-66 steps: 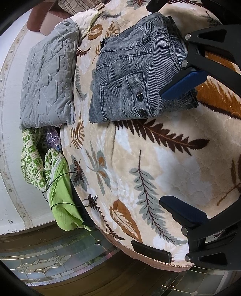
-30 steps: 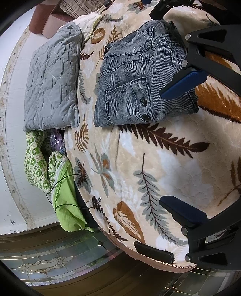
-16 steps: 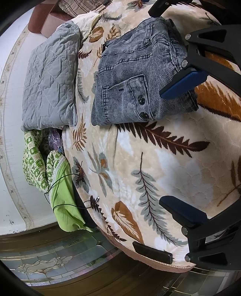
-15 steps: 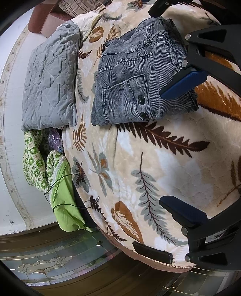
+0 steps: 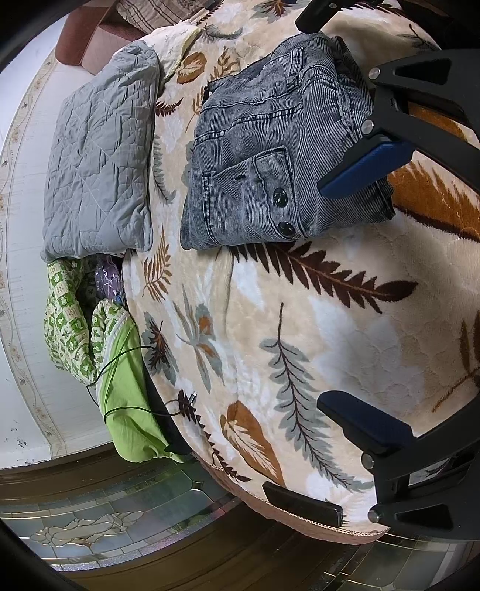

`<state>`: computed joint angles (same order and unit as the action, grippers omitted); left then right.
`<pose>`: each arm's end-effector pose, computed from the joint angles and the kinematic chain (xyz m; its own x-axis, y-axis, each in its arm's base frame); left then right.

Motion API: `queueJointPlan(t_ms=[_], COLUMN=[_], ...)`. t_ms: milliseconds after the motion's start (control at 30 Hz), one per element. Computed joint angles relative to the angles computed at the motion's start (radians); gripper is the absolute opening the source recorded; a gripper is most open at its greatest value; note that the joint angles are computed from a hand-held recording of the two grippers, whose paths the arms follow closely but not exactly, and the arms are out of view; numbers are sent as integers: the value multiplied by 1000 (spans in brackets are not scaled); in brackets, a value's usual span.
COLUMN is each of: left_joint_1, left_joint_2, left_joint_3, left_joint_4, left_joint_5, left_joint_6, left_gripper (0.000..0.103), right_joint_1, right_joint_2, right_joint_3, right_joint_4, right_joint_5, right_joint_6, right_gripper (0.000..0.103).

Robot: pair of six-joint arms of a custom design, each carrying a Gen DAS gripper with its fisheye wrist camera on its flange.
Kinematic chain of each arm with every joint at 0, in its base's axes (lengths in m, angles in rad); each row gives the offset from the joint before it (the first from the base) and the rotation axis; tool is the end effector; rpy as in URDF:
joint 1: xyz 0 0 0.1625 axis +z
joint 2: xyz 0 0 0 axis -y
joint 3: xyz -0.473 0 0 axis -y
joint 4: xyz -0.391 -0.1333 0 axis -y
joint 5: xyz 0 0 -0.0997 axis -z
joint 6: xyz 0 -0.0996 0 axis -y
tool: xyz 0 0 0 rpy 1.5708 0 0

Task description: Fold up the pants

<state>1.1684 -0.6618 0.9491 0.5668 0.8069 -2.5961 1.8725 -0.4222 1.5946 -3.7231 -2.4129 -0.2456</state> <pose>-0.0960 -0.7419 0.2227 -0.5670 0.2443 -0.7867 0.6895 0.6633 -0.2910 0.2625 -0.6449 0.0418 -0.7551 0.2525 0.6051 -0.3599 0.6117 -0.7045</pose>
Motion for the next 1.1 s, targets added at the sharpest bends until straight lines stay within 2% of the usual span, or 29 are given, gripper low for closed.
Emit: queueJointPlan(t_ms=[1100], left_joint_1=[0], left_joint_2=[5], left_joint_3=[-10], left_joint_4=[7], left_joint_5=[-2], left_joint_6=[-3], left_gripper=[103], right_joint_1=[-3], right_joint_2=[-1], right_joint_3=[-3], right_joint_4=[20], right_joint_5=[3], right_joint_6=[-7], right_gripper=[103])
